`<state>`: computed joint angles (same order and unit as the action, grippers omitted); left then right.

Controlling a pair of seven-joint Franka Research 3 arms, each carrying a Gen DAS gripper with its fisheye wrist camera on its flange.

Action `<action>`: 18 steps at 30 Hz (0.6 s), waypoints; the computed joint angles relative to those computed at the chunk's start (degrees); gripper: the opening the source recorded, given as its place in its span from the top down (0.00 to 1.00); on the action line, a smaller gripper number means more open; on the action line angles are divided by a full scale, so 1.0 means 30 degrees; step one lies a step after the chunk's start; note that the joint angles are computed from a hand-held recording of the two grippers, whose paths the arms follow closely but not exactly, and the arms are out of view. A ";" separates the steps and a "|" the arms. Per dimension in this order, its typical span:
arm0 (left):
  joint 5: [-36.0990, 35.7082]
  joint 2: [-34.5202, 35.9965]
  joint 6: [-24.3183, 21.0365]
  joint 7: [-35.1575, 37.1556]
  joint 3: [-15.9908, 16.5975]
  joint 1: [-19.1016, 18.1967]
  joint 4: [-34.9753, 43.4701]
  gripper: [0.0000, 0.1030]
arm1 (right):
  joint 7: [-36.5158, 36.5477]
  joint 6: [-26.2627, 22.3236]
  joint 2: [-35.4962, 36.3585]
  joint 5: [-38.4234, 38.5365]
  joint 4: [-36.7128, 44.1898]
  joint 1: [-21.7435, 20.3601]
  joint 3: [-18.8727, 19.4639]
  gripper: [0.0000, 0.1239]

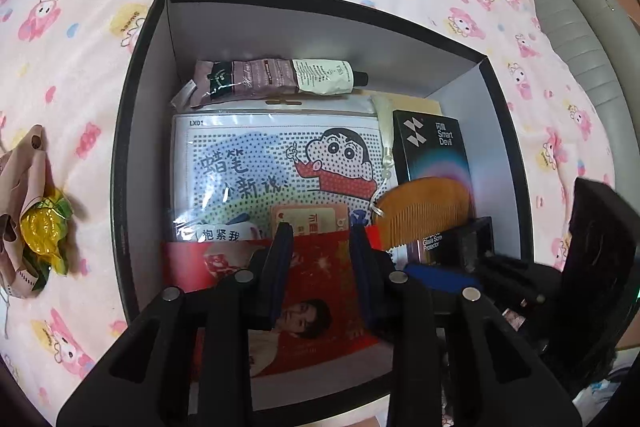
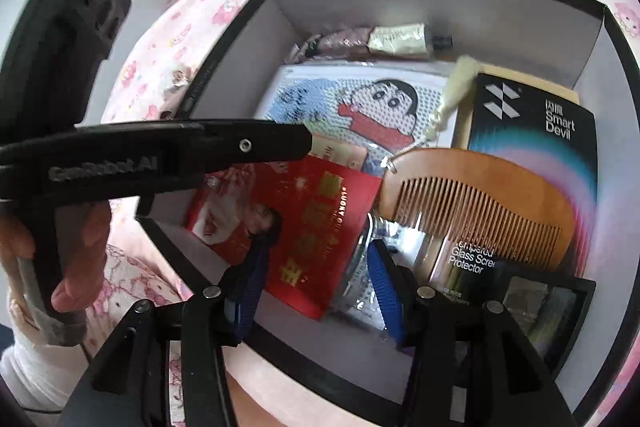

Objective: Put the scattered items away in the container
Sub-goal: 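Lower the red envelope into the box and open the left gripper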

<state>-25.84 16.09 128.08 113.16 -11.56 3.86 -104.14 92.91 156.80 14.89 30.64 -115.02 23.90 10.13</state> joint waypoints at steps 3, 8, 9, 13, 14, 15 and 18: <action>-0.0338 0.0012 -0.0213 0.0212 -0.0107 0.0053 -0.0199 0.72 | 0.3894 0.0786 -0.0671 -0.3820 -0.0885 0.1377 -0.1611 0.61; 0.0261 0.0008 -0.0314 -0.0668 0.0050 -0.0223 -0.0474 0.72 | 0.7931 0.0988 -0.1220 -0.7705 -0.1433 0.1665 -0.2378 0.61; 0.0072 0.0027 -0.0409 -0.0718 0.0036 -0.0141 -0.0456 0.72 | 0.8200 0.0879 -0.1169 -0.8024 -0.1355 0.1574 -0.2306 0.61; -0.0331 -0.0707 0.0315 -0.0512 -0.0004 -0.0046 -0.1140 0.72 | 0.7547 0.0391 -0.0867 -0.7611 -0.0928 0.1019 -0.1640 0.61; -0.0646 -0.1020 0.0526 -0.0232 -0.0024 -0.0003 -0.1462 0.72 | 0.7766 0.0397 -0.0646 -0.7954 -0.0709 0.1120 -0.1707 0.61; -0.1109 -0.1362 0.0756 0.0113 -0.0039 0.0047 -0.1847 0.72 | 0.7903 0.0511 -0.0495 -0.8206 -0.0632 0.1169 -0.1775 0.61; -0.2201 -0.2696 0.1173 0.1032 0.0124 -0.0020 -0.3200 0.72 | 0.8929 0.0772 -0.0888 -0.9003 -0.1035 0.1424 -0.2086 0.61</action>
